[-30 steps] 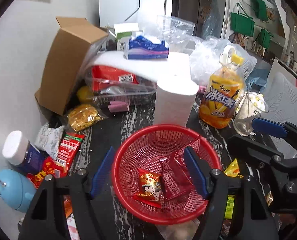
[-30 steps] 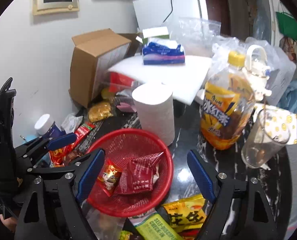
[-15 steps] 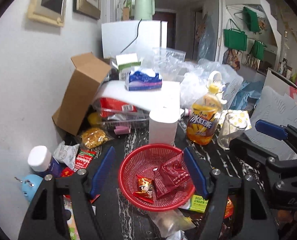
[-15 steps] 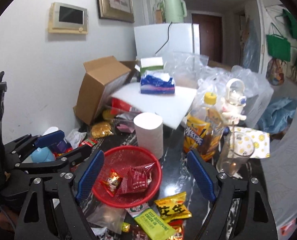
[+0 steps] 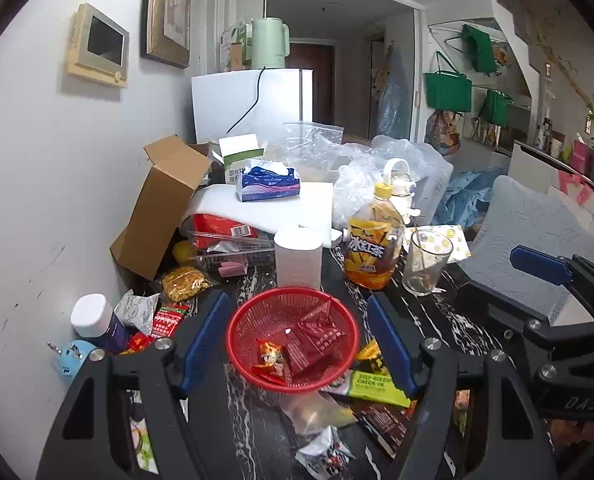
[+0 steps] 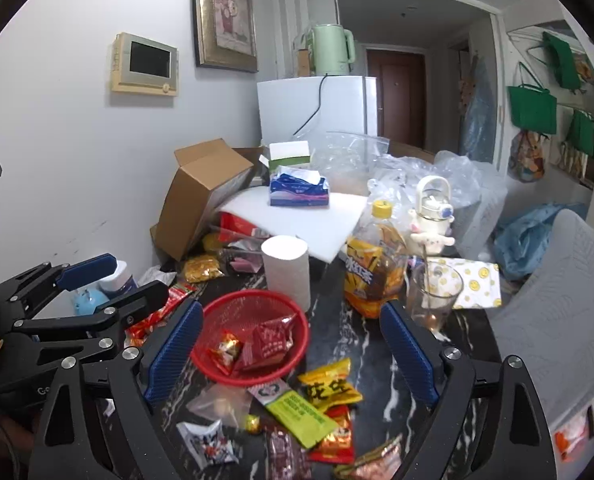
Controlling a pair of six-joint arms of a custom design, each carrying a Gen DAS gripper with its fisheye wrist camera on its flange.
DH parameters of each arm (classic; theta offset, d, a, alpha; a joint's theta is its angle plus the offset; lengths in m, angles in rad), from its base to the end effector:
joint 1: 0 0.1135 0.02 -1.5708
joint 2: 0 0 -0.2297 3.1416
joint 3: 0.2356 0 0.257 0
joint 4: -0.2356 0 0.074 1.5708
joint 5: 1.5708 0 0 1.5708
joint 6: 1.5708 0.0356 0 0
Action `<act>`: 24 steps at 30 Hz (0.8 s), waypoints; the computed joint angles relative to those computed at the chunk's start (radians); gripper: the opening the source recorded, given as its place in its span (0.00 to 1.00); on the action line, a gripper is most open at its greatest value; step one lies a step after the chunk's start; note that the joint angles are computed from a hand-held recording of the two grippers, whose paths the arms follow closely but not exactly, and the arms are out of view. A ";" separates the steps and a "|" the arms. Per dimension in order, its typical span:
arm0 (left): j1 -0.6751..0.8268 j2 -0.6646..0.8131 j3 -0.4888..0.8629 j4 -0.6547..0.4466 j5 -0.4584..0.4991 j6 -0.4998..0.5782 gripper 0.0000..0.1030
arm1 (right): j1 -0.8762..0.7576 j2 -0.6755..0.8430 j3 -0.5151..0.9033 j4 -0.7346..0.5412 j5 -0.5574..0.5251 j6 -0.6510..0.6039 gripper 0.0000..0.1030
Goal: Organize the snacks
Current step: 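Withdraw both open tools from the red basket back over the table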
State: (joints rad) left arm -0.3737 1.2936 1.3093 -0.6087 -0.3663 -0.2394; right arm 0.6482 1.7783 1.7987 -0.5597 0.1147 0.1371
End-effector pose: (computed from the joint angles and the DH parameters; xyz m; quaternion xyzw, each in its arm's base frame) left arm 0.2793 -0.0958 0.3384 -0.0271 0.8719 0.0139 0.4888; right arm 0.3291 0.2442 0.3472 -0.1922 0.8474 0.1423 0.4740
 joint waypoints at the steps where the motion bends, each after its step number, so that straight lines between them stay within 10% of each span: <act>1: -0.007 -0.010 -0.010 -0.002 -0.001 -0.003 0.69 | 0.005 -0.025 -0.031 0.006 0.008 0.006 0.88; 24: -0.142 -0.124 -0.369 0.035 0.031 -0.179 0.69 | 0.043 -0.320 -0.583 0.118 0.026 0.118 0.88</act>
